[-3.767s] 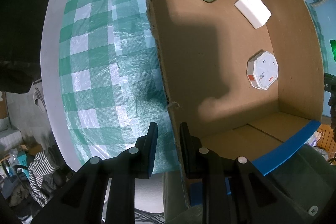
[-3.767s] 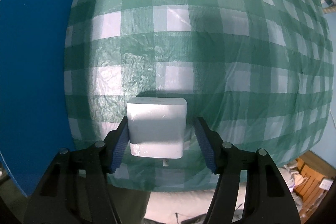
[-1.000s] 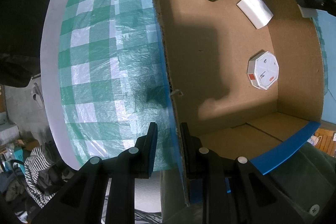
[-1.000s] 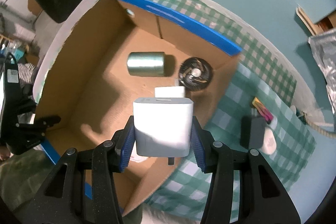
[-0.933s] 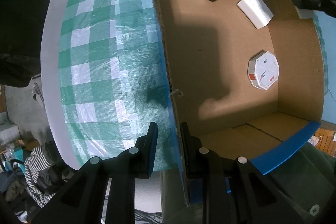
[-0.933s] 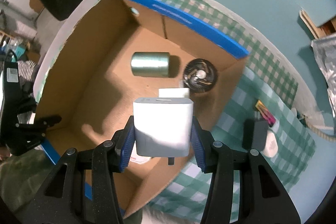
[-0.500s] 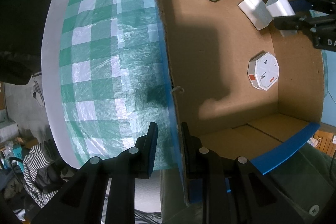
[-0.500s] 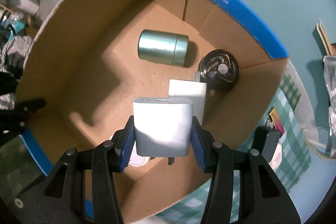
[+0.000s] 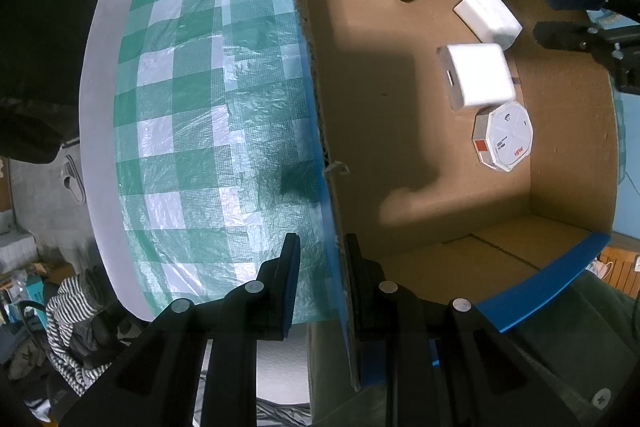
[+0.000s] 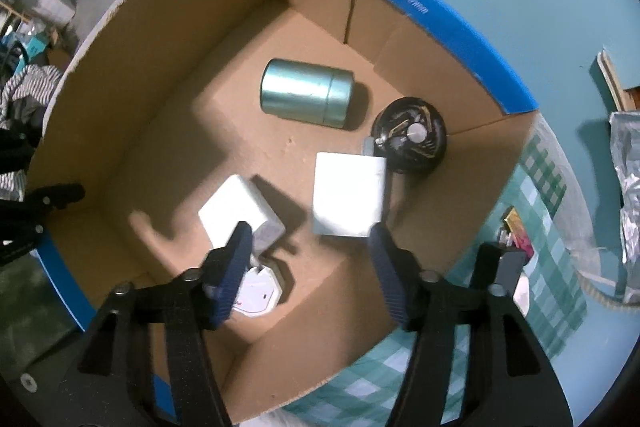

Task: Organize rigid objects
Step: 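Carry the white cube charger with the right gripper into the box and release, then move the right gripper back and grasp the dark grey charger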

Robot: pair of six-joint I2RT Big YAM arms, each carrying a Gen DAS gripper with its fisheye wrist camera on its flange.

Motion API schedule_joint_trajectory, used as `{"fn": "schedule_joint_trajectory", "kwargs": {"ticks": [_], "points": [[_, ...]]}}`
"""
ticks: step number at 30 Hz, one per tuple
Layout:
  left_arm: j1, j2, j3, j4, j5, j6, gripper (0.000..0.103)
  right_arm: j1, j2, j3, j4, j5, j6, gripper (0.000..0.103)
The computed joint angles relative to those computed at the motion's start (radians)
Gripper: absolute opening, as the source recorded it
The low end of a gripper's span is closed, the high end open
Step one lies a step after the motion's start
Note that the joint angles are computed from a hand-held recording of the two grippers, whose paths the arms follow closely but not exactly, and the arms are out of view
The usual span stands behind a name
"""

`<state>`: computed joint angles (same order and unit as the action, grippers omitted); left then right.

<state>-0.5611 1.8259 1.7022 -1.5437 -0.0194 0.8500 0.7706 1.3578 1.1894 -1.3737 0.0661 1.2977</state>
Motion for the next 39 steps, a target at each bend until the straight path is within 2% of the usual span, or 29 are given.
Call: {"fn": "schedule_joint_trajectory", "kwargs": {"ticks": [13,22,34,39], "points": [[0.0,0.0,-0.001,0.0,-0.001,-0.003,0.022,0.012,-0.035,0.04,-0.065,0.06,0.03,0.064],[-0.001,-0.001,-0.003,0.003,-0.004,-0.002,0.022,0.038,-0.089,0.04,-0.129,0.109,0.097,0.064],[-0.002,0.002,-0.002,0.005,-0.009,-0.016,0.022,0.05,-0.252,-0.135,-0.192,0.086,0.287,0.064],[-0.001,0.001,-0.007,0.011,-0.013,-0.02,0.022,0.041,-0.347,-0.275,-0.158,0.031,0.372,0.064]]}}
